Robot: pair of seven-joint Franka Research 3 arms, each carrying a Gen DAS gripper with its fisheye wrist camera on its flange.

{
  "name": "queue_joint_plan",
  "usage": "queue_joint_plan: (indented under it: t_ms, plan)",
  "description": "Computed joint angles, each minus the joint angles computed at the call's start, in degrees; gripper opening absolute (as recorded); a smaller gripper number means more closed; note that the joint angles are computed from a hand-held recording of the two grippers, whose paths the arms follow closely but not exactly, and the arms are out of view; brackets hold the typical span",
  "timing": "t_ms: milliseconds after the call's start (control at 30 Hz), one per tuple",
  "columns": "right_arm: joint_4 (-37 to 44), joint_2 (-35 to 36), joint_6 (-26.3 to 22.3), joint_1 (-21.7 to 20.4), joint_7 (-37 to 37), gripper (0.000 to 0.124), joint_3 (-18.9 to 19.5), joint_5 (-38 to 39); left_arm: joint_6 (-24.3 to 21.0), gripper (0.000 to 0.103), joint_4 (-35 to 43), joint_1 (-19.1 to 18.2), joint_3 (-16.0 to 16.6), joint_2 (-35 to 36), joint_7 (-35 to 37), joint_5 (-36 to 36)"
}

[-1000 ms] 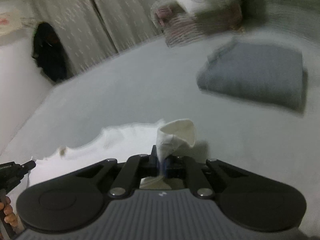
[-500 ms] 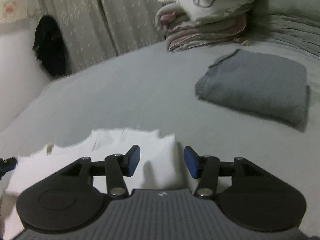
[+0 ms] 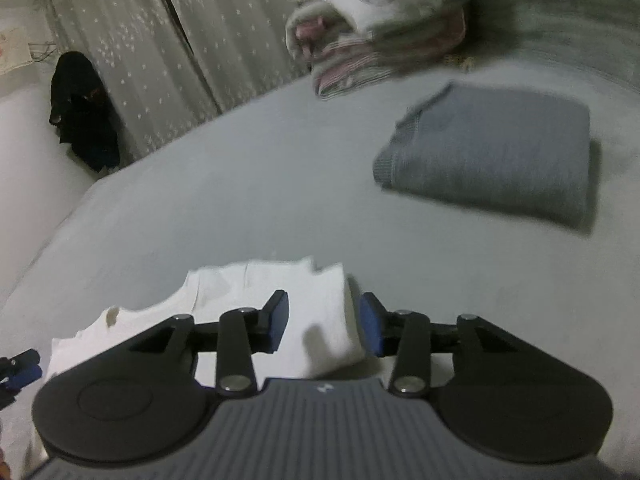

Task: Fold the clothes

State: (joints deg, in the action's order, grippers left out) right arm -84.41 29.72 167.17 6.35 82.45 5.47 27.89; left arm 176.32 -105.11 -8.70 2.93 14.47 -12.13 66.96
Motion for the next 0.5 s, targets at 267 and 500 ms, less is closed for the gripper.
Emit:
queue_joint_plan:
  t_ms: [267, 500]
  plan:
    - [-2.1, -1.7, -1.3, 1.1, 1.8, 0.021, -1.0, -1.1, -3.6, 0.025, -2.1, 2.2, -4.9, 0.5, 19.4, -19.8]
    - [-4.4, -3.2, 7.3, -4.7, -10.6, 0.007, 8.6, 5.9, 2.3, 0.011, -2.1, -5.5, 6.2, -0.1, -1.0, -3.0]
